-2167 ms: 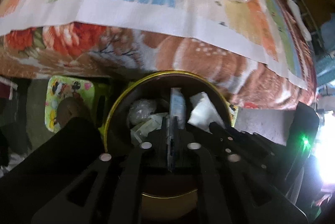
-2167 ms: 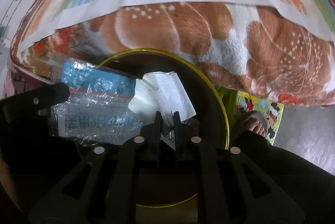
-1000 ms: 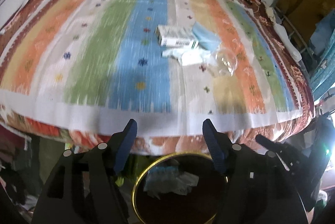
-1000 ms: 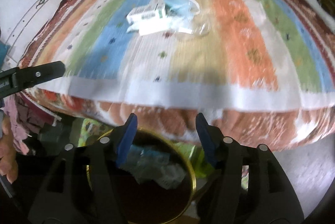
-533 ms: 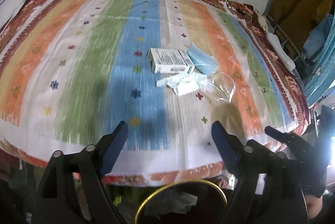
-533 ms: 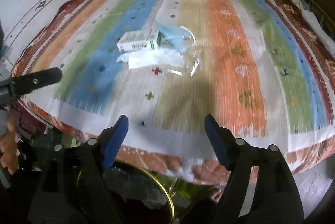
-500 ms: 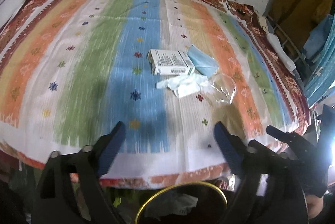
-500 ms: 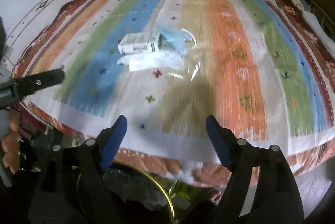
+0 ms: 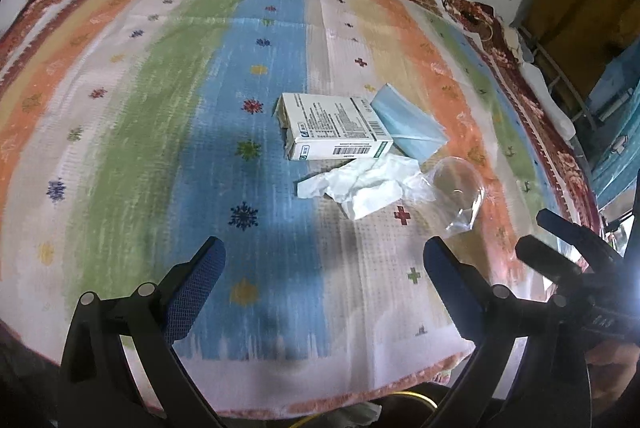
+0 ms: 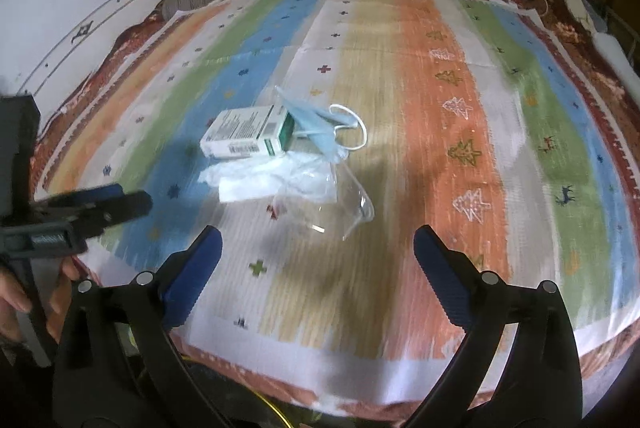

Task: Collect trash
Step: 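Move both open grippers back to the cup and tissue on the sheet, then grasp the clear plastic cup with the right gripper while the left grasps the white tissue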

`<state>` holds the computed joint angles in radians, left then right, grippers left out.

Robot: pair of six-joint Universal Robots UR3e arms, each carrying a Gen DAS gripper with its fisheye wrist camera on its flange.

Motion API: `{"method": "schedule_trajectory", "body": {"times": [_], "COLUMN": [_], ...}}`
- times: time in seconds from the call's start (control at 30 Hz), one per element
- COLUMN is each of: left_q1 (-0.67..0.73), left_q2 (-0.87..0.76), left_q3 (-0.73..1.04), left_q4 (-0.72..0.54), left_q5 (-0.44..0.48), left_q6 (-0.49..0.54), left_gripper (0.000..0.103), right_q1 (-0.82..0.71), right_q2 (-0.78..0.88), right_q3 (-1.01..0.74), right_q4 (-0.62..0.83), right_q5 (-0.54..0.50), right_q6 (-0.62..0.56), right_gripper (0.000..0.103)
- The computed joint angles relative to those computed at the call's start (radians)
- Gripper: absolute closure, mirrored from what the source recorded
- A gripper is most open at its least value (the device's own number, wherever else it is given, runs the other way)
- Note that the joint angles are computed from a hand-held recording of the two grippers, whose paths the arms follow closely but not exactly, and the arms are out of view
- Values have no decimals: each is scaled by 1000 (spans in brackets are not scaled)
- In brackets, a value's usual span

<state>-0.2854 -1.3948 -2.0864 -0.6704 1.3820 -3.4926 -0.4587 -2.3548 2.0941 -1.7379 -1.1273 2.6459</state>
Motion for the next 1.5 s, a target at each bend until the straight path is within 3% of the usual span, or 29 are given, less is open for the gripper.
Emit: {"method": "schedule_trajectory", "body": {"times": [0.13,0.37,0.7,0.8,0.9,0.97,1.07,1.13,1.5], "left_q1": [49,103,81,46,30,14,-7,-20,-32], "left_q2": [-53,-114,-267,-327,-357,-376,-390,-393,-279], "left_q3": [-6,-20,49,95,107,126,141,153,166], "left_q4": [46,125,228,218,235,223,211,198,98], "left_q5": [-83,-143,-214,-177,-168,-140,-106,-83,-84], "left_q6": [41,38,66,72,81,75,80,86,39], "left_gripper": [6,7,21,31,41,63,87,97,101], "right_q1": [-7,44,98,114,104,102,100,108,97], "right_q2": [74,224,386,405,396,394,391,386,301], "right_q3": [20,40,12,16,23,21,10,8,-29], "right_q4": [-65,-233,-295,-310,-296,-283,-252,-253,-154], "right_q5": [35,13,-5,-18,-4,2,14,-1,-11], "right_q6": [6,51,64,68,62,55,50,56,35], "right_gripper": [11,15,51,67,71,75,100,100,100]}}
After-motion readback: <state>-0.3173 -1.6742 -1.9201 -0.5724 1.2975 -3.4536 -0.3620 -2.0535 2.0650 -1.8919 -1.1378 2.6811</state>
